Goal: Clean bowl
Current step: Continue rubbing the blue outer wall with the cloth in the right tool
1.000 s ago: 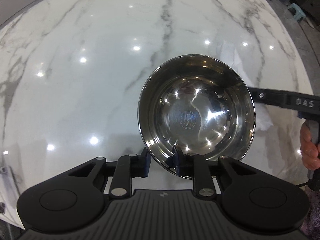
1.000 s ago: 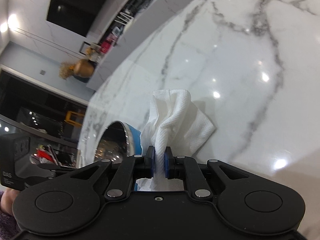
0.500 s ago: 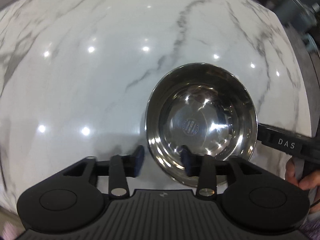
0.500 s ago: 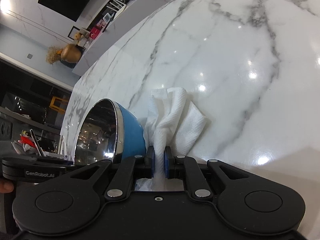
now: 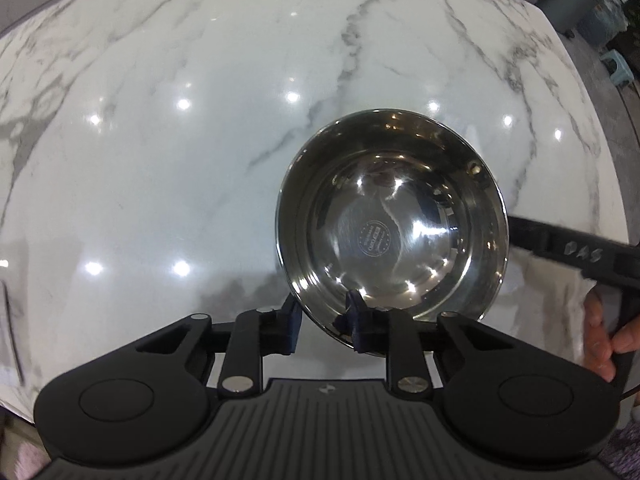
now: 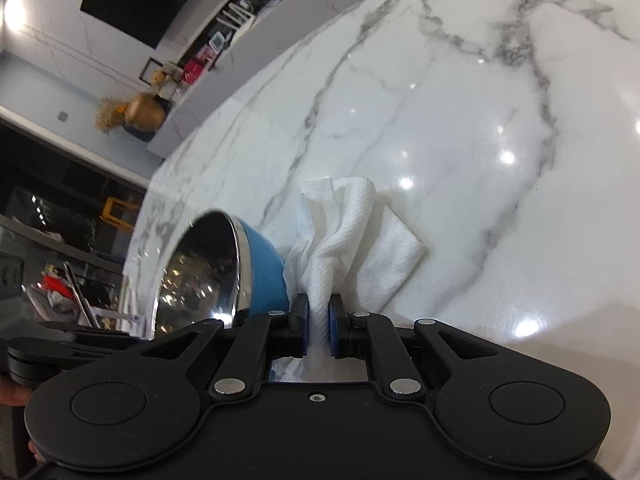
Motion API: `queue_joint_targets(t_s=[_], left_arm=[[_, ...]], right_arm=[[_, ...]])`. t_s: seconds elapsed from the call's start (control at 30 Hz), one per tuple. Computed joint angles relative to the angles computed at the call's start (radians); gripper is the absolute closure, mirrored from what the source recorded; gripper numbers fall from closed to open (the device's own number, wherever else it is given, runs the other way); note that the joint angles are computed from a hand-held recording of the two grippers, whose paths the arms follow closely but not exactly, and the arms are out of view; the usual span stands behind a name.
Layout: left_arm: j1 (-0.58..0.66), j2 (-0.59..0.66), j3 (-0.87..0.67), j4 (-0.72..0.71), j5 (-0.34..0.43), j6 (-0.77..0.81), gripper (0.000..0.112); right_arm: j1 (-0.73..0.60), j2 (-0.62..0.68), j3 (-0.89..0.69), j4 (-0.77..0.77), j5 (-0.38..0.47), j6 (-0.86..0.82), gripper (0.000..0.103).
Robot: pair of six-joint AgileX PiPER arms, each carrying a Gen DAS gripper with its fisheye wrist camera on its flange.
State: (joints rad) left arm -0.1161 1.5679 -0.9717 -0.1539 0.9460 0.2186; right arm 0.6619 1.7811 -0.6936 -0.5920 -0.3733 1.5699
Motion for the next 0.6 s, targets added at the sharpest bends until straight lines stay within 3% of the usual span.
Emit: queue_joint_targets(t_s=[0.17,0.27,0.6], left_arm=[[-0.001,0.015,-0.015,0.022,-0.008,0.039,0.093],[0.000,0.025,-0.026,0.030,-0.009,0.064,0.093],[-0.010,0.046,-0.038,0.048,-0.037,0.088,0.093]], right_arm=[[-0.034,-0.034,0.099,0.184,-0.189,-0.152,0.094],[-0.050,-0.035,0.136,0.220,-0.292,-0.177,0.094],[-0.046,-0.016,0.103,0.203,-0.242,-0.152,0.094]])
